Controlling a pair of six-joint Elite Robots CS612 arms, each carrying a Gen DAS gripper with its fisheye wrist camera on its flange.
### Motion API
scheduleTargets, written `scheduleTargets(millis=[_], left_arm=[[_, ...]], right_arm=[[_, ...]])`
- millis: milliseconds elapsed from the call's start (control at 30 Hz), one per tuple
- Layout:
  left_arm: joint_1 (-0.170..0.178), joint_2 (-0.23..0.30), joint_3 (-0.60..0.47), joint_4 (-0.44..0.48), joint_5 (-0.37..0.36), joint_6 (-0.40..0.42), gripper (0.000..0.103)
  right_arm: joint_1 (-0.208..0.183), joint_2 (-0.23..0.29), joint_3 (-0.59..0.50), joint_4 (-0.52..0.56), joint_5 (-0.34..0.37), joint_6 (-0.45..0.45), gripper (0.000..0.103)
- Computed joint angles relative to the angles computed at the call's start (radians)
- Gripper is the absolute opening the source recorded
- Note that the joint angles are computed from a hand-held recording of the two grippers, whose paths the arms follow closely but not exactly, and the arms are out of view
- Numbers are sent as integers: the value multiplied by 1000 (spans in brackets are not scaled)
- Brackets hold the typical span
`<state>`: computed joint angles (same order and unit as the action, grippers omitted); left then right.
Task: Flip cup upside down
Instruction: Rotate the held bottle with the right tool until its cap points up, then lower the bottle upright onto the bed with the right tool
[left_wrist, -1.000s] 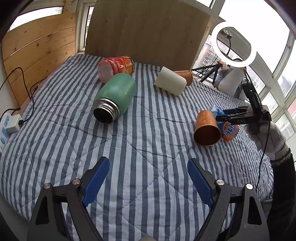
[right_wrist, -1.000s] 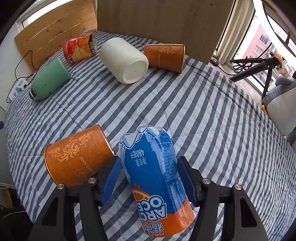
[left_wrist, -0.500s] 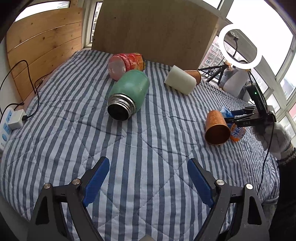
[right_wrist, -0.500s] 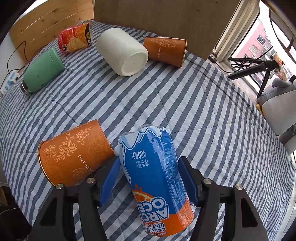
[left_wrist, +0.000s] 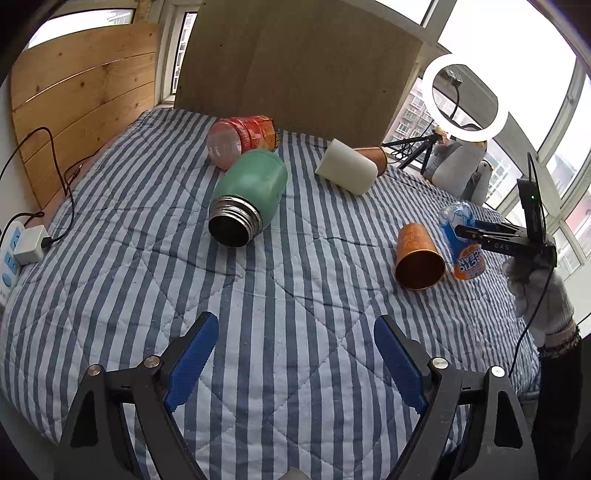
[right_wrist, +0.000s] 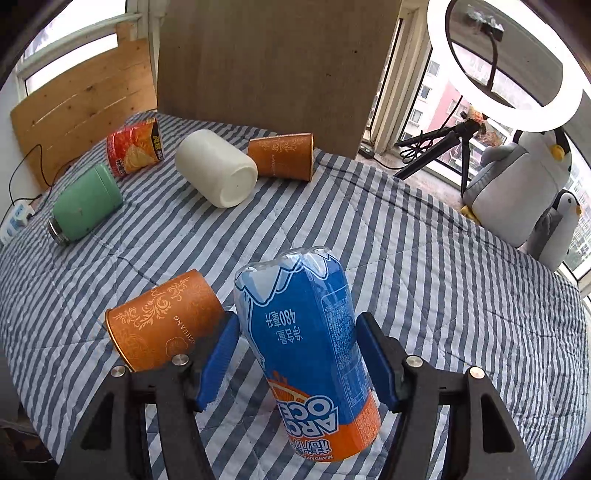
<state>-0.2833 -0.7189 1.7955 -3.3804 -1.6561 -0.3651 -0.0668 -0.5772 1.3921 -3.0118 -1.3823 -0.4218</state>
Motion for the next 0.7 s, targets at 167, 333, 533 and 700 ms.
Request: scheduleTargets(millis=[167, 333, 533, 700], left_arm=[[-1, -4, 15, -29, -33, 34, 89], [-2, -9, 32, -48, -66, 78, 88], [5, -11, 59, -99, -92, 96, 88], [13, -17, 93, -133, -92, 86, 88]], right_arm=[[-40, -56, 163, -303, 176, 187, 61], [-26, -58, 266, -564, 211, 312, 60], [14, -28, 282, -715, 298, 411, 60], [47, 33, 217, -745, 336, 487, 60]])
